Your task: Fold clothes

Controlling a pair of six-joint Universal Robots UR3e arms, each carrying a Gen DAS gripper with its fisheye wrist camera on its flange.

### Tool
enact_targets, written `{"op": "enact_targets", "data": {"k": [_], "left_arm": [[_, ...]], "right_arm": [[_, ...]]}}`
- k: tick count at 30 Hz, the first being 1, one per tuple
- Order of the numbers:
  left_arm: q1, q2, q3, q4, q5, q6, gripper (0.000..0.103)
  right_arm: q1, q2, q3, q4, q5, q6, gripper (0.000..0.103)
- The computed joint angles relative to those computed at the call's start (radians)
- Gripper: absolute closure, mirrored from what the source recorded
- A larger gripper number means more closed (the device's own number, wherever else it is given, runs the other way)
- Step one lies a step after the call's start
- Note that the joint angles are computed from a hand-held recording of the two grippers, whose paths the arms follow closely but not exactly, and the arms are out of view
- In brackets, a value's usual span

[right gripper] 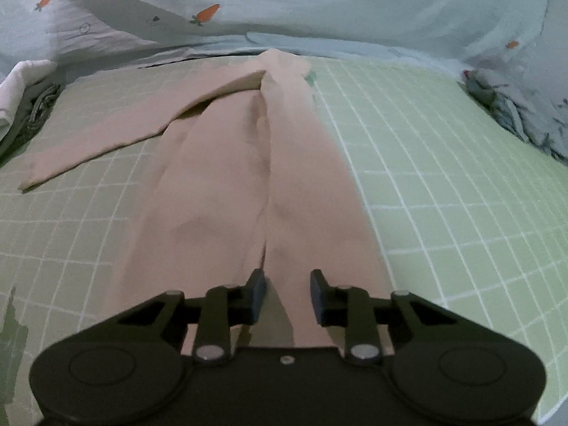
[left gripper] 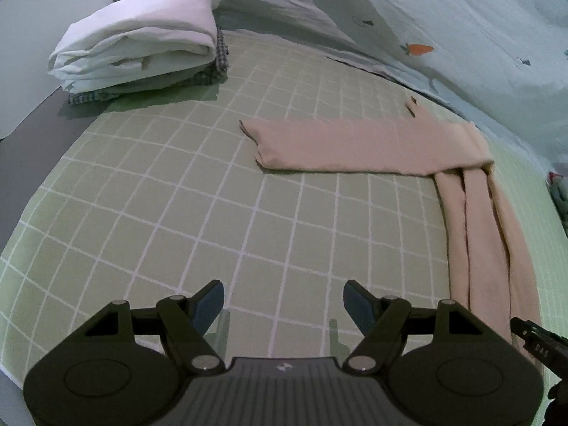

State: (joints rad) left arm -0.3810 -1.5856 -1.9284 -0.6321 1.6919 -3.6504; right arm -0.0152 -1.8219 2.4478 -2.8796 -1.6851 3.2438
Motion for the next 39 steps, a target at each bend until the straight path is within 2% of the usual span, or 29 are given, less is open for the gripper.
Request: {"op": "enact_targets", "data": {"k": [9,10,12,15,20,23,27,30,31,32,34,36,37,38,39], "left_arm": [[-0.012,0.012,-0.024,0.001,-0.033,0.028,0.028],[-0.013,0.014,-0.026,0.001,-0.037,0.031,0.028],[-0.015,0.018,-0.03,0.001,-0.038,0.03,0.028],[-0.017,0.027,-0.038,0.004,-0.039,0.027,0.028],[-0.01,0.031,-0.046,0.016,-0.048,0.019,0.028],[-0.008,0.026,-0.041,0.011,-0.055,0.014,0.028],[0.002,0.027,-0.033,0.001,-0.057,0.026,0.028],[0.02,0.028,-0.036,-0.003,-0.065,0.024,0.026],[0.031,0.024,-0.033,-0.006,-0.072,0.021,0.026],[0.041,0.019,-0.03,-0.008,-0.079,0.018,0.026],[0.061,0.005,-0.021,-0.009,-0.086,0.013,0.026],[0.072,-0.015,-0.004,-0.002,-0.083,0.015,0.025],[0.078,-0.026,0.005,0.001,-0.082,0.015,0.023],[0.083,-0.037,0.014,0.004,-0.08,0.016,0.021],[0.088,-0.05,0.024,0.006,-0.079,0.019,0.021]], "right_arm": [[0.091,-0.052,0.037,0.031,-0.051,-0.012,0.078],[0.092,-0.06,0.043,0.032,-0.052,-0.013,0.082],[0.075,-0.096,0.063,0.038,-0.03,-0.017,0.102],[0.046,-0.202,0.103,0.038,0.005,-0.006,0.102],[0.089,-0.329,0.088,0.095,0.006,-0.02,0.102],[0.08,-0.273,0.084,0.093,0.06,-0.036,0.102],[0.087,-0.149,0.068,0.076,0.07,-0.01,0.099],[0.092,-0.146,0.011,0.166,0.065,0.004,0.091],[0.095,-0.142,-0.007,0.189,0.057,0.015,0.08],[0.096,-0.141,-0.019,0.204,0.051,0.026,0.061],[0.089,-0.147,-0.027,0.21,0.047,0.039,0.048],[0.082,-0.155,-0.036,0.207,0.04,0.036,0.043],[0.079,-0.156,-0.043,0.204,0.036,0.031,0.032],[0.073,-0.152,-0.049,0.193,0.036,0.025,0.016],[0.065,-0.147,-0.054,0.181,0.038,0.018,0.01]]}}
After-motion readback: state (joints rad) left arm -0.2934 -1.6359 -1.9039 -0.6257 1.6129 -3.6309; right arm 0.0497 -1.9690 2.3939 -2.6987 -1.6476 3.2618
